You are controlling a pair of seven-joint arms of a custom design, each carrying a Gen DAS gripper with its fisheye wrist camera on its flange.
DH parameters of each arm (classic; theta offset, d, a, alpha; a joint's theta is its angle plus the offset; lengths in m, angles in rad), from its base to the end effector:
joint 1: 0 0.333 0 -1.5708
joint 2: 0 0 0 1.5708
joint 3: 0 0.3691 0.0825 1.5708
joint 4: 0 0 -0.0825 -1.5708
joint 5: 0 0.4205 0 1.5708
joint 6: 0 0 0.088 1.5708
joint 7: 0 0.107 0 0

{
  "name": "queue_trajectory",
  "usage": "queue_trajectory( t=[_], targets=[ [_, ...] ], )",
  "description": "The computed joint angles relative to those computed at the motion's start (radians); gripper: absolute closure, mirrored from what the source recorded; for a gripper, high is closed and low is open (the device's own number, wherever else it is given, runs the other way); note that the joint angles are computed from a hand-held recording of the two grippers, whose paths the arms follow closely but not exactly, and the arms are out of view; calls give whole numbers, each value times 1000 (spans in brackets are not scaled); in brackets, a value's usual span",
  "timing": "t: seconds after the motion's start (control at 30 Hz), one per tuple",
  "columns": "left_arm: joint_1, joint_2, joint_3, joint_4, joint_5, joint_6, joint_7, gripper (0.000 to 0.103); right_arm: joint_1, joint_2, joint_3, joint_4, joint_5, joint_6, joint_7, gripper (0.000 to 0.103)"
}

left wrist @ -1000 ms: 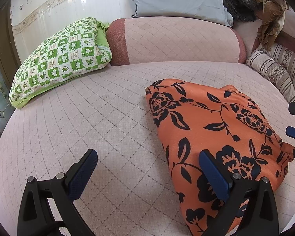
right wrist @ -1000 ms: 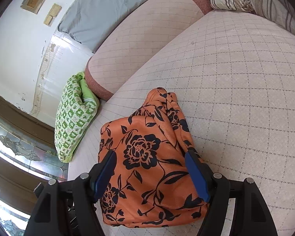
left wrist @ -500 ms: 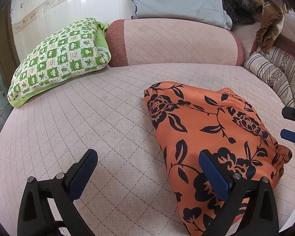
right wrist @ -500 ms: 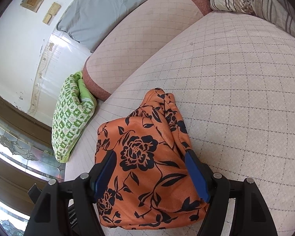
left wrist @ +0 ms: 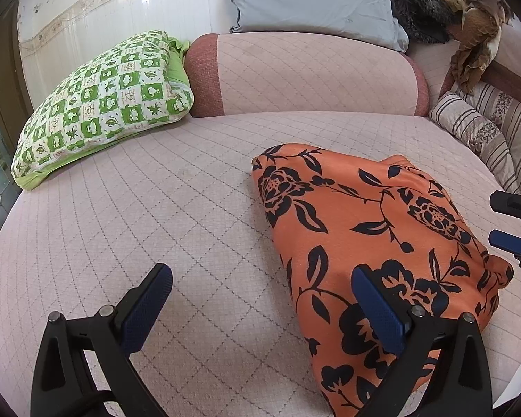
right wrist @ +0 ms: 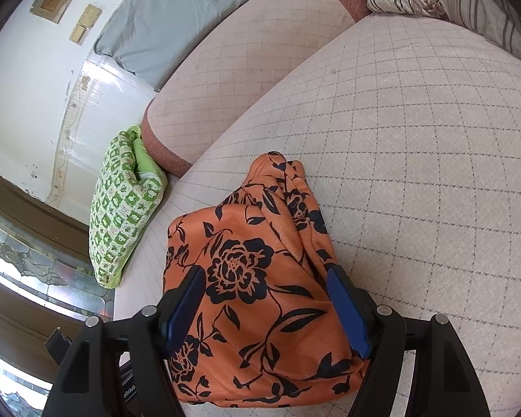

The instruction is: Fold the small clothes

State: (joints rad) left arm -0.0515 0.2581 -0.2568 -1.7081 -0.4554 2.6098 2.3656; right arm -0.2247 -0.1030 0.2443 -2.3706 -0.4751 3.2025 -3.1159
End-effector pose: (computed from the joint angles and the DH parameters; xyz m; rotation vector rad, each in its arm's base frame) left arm 0.7004 -0.1918 0.5530 -1.0549 2.4386 -0.9410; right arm 0.5507 0.0574 0.4985 -0.5437 2.1595 -0.2337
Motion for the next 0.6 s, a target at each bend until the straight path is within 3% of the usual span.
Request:
queue_trajectory(
  t=[0.6],
  targets=[
    [1,1,-1,0,1,-8,5,0,2,4,-3,-1,6,6,-9,28]
  ],
)
